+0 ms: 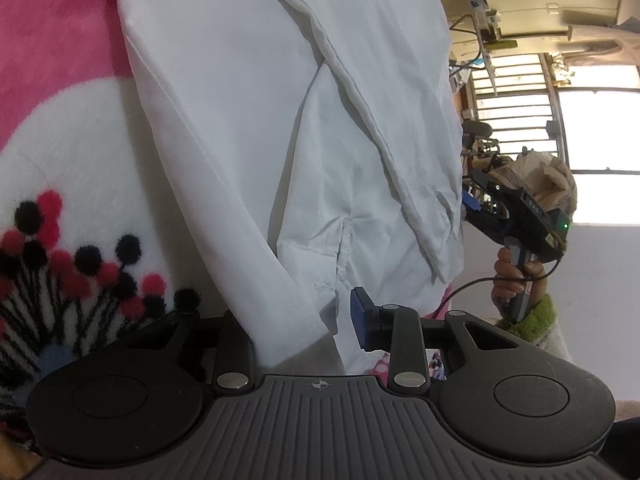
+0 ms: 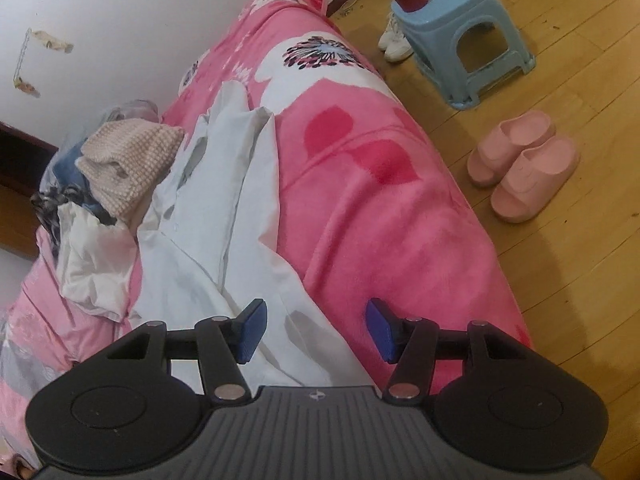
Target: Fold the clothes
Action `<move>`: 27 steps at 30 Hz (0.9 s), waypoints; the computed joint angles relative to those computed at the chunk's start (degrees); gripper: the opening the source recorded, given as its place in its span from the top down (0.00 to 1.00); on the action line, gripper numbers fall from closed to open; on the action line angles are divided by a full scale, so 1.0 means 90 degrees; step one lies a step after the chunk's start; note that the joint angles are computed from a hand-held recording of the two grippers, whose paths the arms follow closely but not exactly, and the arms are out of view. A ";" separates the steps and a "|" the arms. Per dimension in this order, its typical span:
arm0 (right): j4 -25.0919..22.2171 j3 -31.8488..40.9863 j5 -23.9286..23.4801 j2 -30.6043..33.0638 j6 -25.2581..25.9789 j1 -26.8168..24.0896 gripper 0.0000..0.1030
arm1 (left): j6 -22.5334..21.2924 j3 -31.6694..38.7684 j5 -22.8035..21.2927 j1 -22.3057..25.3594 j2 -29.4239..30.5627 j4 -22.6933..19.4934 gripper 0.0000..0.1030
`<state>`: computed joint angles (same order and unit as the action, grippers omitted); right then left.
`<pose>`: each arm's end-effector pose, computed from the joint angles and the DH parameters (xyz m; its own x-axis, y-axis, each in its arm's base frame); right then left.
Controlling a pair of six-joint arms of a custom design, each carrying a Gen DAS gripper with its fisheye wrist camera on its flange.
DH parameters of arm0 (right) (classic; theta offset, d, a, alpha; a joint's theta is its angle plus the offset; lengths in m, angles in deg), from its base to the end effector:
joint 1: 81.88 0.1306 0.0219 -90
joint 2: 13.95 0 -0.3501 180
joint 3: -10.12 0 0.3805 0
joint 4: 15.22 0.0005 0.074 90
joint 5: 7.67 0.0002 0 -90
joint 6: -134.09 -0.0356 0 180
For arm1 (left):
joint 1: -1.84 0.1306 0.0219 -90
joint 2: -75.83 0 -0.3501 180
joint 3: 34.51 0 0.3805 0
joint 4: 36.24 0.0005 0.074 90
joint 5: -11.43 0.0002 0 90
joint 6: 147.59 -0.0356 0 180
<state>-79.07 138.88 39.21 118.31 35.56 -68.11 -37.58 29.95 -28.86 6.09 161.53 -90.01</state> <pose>0.6504 0.1839 0.2741 -0.9501 -0.1214 -0.2873 -0.2917 0.6717 0.6810 0.3762 0.0002 0.2481 -0.9561 -0.2929 0.0091 -0.1898 0.5952 -0.7809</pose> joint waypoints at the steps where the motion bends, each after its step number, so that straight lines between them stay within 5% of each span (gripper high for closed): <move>1: -0.0003 -0.0032 -0.0031 -0.0025 -0.0005 -0.0037 0.44 | 0.0008 0.0004 -0.0008 -0.0004 -0.0004 -0.0001 0.69; 16: -0.0623 -0.0690 -0.1291 -0.0300 0.0170 -0.0380 0.43 | 0.0233 -0.0020 0.0008 -0.0083 -0.0013 0.0177 0.69; 24: -0.0539 -0.0075 -0.1417 0.0175 -0.0105 -0.0271 0.45 | 0.0380 -0.0050 0.0011 -0.0140 -0.0030 0.0288 0.69; 27: -0.1087 0.0363 -0.1573 0.0463 0.0246 -0.0248 0.45 | 0.0440 -0.0047 0.0005 -0.0171 -0.0024 0.0324 0.69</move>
